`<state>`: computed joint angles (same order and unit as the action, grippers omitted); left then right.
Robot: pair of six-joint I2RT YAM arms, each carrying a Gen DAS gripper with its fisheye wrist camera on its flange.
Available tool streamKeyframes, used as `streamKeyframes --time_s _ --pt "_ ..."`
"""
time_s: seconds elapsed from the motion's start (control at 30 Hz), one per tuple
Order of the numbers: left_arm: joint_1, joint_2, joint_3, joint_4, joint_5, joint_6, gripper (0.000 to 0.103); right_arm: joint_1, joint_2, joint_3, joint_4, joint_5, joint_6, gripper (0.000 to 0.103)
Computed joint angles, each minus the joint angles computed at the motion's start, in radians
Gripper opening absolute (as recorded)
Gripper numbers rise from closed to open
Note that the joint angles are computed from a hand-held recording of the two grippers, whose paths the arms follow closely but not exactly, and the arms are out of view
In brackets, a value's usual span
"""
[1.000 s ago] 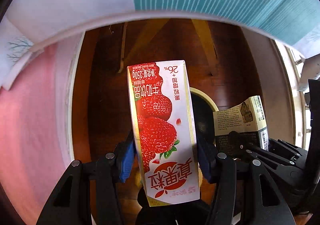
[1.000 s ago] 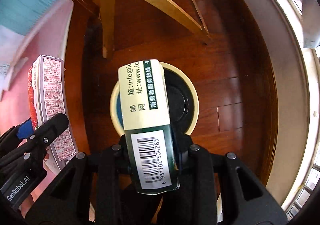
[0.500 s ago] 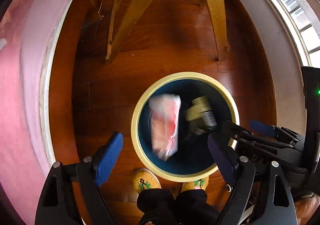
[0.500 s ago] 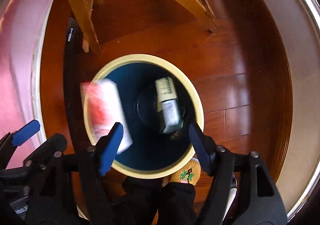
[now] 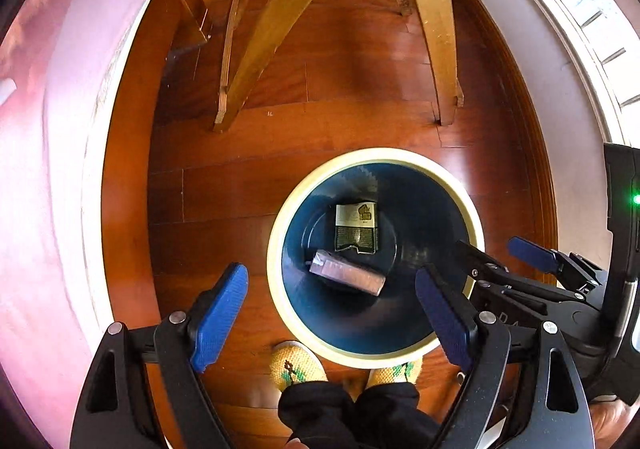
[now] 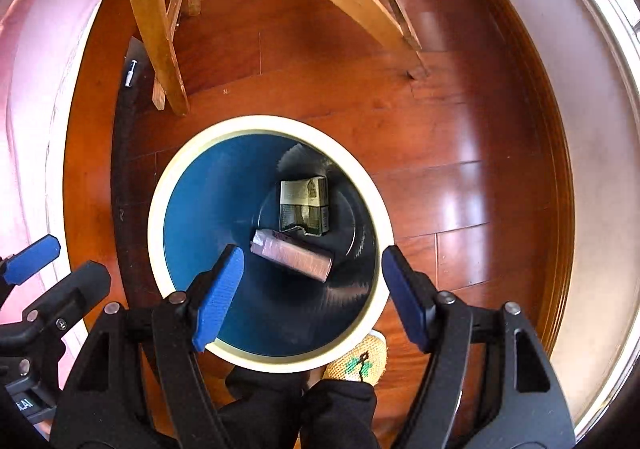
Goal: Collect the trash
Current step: 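Raise both tools back toward the table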
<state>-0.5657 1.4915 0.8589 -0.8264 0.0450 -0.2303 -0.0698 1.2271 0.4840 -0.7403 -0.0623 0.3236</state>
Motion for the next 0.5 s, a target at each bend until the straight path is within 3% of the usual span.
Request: streamKeyframes --time_s 0.1,0.27,0.5 --pt "-0.024 -0.035 0.022 -0.034 -0.026 -0.022 0.083 0.013 -0.056 0.028 -0.065 0.019 0.005 0.069" --pt "-0.022 -0.095 0.123 -0.193 -0.019 -0.042 0.079 0.013 -0.164 0.144 -0.261 0.031 0.007 0.069" --pt "-0.018 -0.162 0.409 -0.520 0.013 -0.049 0.070 0.012 -0.229 0.492 -0.616 0.010 0.007 0.069"
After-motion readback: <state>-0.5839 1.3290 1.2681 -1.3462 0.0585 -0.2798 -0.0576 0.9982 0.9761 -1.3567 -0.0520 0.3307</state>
